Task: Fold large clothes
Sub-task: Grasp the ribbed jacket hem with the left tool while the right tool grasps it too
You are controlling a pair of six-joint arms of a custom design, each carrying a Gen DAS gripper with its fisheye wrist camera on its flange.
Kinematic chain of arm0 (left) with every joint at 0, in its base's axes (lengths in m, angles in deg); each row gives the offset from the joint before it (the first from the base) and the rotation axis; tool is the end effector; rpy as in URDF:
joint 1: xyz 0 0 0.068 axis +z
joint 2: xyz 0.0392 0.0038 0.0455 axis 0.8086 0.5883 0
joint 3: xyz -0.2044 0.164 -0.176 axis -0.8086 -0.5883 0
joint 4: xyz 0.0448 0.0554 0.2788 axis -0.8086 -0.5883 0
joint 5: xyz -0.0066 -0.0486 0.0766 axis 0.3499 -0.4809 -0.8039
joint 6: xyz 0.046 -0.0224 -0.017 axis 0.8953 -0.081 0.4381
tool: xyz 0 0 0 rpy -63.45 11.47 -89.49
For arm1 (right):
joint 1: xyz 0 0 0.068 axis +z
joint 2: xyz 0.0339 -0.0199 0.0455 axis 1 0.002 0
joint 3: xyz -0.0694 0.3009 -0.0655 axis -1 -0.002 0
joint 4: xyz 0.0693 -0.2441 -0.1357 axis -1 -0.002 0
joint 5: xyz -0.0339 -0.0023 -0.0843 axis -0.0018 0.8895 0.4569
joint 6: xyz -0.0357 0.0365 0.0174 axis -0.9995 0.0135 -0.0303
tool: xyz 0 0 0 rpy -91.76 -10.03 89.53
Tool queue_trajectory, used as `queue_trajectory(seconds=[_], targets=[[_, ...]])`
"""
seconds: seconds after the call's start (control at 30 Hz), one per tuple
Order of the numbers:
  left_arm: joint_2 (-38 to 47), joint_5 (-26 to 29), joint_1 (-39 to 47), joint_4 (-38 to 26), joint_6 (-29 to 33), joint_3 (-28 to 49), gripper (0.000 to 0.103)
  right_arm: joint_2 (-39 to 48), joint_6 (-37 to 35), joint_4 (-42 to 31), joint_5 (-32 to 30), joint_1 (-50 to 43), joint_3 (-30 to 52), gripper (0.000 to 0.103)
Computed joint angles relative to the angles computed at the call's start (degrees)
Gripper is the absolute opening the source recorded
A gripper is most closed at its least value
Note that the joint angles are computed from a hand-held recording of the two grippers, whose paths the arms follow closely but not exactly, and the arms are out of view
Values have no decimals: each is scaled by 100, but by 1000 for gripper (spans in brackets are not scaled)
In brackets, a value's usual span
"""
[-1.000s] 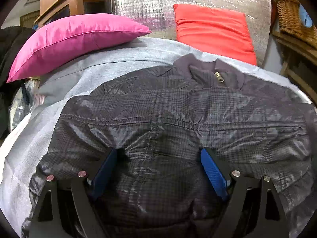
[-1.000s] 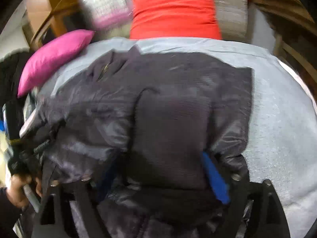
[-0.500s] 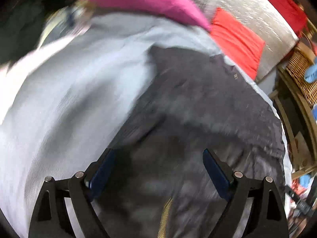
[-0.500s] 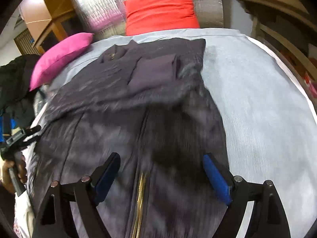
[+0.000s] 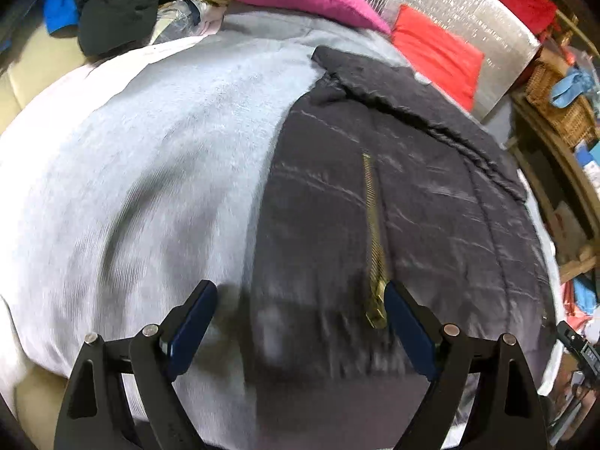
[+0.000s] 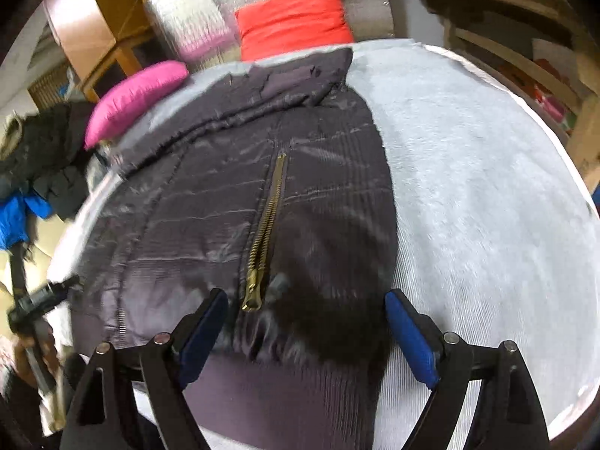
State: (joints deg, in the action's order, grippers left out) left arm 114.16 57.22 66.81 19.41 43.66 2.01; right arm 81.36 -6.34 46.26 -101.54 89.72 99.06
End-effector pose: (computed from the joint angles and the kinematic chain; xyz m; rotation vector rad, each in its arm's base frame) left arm 0.2831 0.0553 0.2381 -0.3379 2.5064 -0.2854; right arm 0.2490 0.0076 0.2593 0.1416 2.4976 0.3715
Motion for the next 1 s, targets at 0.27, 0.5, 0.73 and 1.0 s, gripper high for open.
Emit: queue_trajectory(seconds=[0.27,0.5,0.73,1.0], targets=[[-548,-32,220,311,-161,-754,90,-635,307,-196,-804,-1006,-616,89],[-684,1095,512,81,35,-819,90,-494,293,6,-2169,-1335,-864,68],[-570,1218,657,66,41,-850,50,-128,355,119,-2300,-1392,-817,67],[-735,1405,941,-241,301,-837,27,-390,-6,-267,-1894,-1145,-751,19]])
